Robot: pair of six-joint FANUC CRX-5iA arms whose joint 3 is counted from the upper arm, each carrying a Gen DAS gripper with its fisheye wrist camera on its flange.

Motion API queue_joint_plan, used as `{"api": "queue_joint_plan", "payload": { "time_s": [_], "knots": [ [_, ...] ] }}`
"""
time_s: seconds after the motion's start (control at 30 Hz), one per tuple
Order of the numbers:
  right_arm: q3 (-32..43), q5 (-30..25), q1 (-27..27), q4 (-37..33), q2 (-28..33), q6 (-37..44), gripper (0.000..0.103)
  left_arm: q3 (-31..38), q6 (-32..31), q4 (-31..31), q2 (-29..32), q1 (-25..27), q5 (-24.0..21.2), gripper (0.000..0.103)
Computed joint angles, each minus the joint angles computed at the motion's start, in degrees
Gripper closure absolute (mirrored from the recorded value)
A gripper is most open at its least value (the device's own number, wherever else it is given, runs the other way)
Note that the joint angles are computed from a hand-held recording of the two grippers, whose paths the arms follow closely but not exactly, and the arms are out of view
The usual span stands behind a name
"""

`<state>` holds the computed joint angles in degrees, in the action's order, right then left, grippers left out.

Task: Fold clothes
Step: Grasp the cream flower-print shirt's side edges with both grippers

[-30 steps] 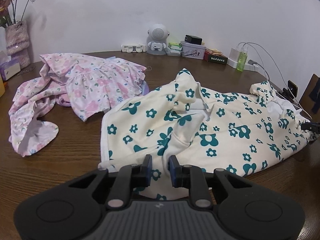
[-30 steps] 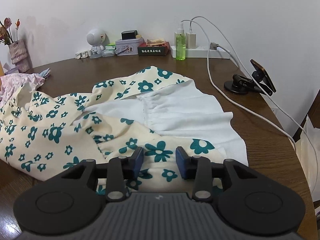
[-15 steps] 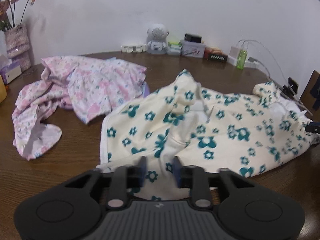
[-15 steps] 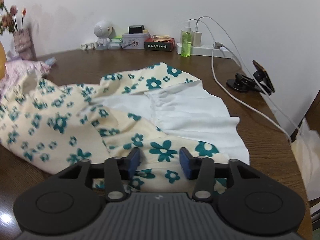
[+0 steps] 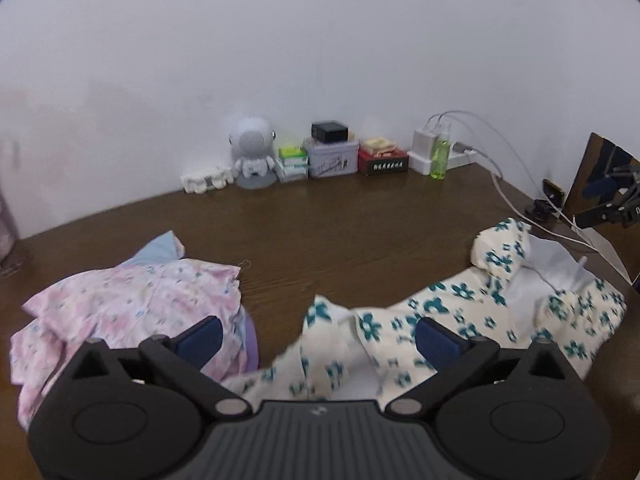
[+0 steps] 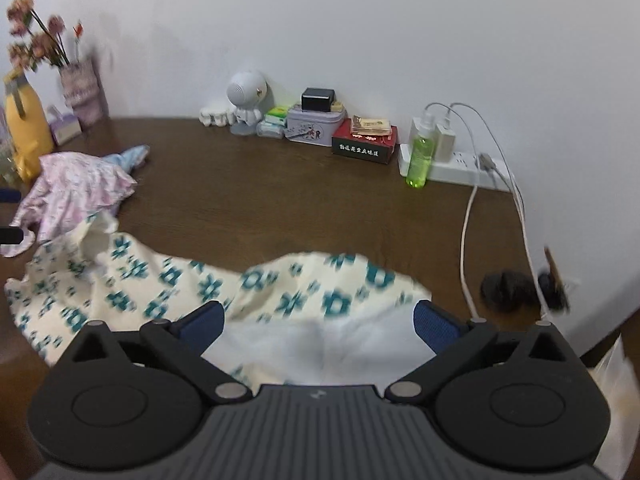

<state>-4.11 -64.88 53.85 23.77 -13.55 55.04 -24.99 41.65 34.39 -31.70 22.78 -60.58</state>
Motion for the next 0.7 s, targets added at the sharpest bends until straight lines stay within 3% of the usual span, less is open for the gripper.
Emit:
{"api": "queue_joint_plan", "payload": {
  "time_s": [0.1, 0.17, 0.27, 0.3, 0.53, 0.57, 0.7],
  "knots": [
    [10.31, -4.56, -4.67, -4.48, 8.38, 7.82, 0.002, 4.77, 4.35, -3.20, 6.87, -2.10, 0.35, 0.007],
    [15.20, -6.93, -7.74, -6.93, 13.32, 10.27, 0.008, 7.21, 7.29, -5.16, 10.29, -3.06, 0.20, 0.019],
    [22.22, -10.57, -11.77, -10.51, 20.27, 13.22, 0.027, 10.37, 10.10, -6.63, 15.41, -3.77, -0.92, 0.025],
    [23.91, -11.45, -13.05, -12.07, 22.04, 14.08, 0.034, 10.81, 9.53, -6.07, 16.70, -3.74, -1.90, 0.027],
    [32.37, -16.84, -19.50, -26.77, 28.56, 32.32, 0.034, 12.50, -0.79, -5.02, 21.63, -4.09, -6.54, 0.035],
    [33.19, -17.79, -20.07, -28.01, 29.00, 34.07, 0.034, 13.01, -2.29, -5.72, 22.23, -4.25, -7.43, 0.040],
    [36.08, -21.85, -21.28, -29.73, 31.46, 37.46, 0.035, 14.52, -6.45, -6.62, 24.49, -4.74, -10.82, 0.046]
  ]
}}
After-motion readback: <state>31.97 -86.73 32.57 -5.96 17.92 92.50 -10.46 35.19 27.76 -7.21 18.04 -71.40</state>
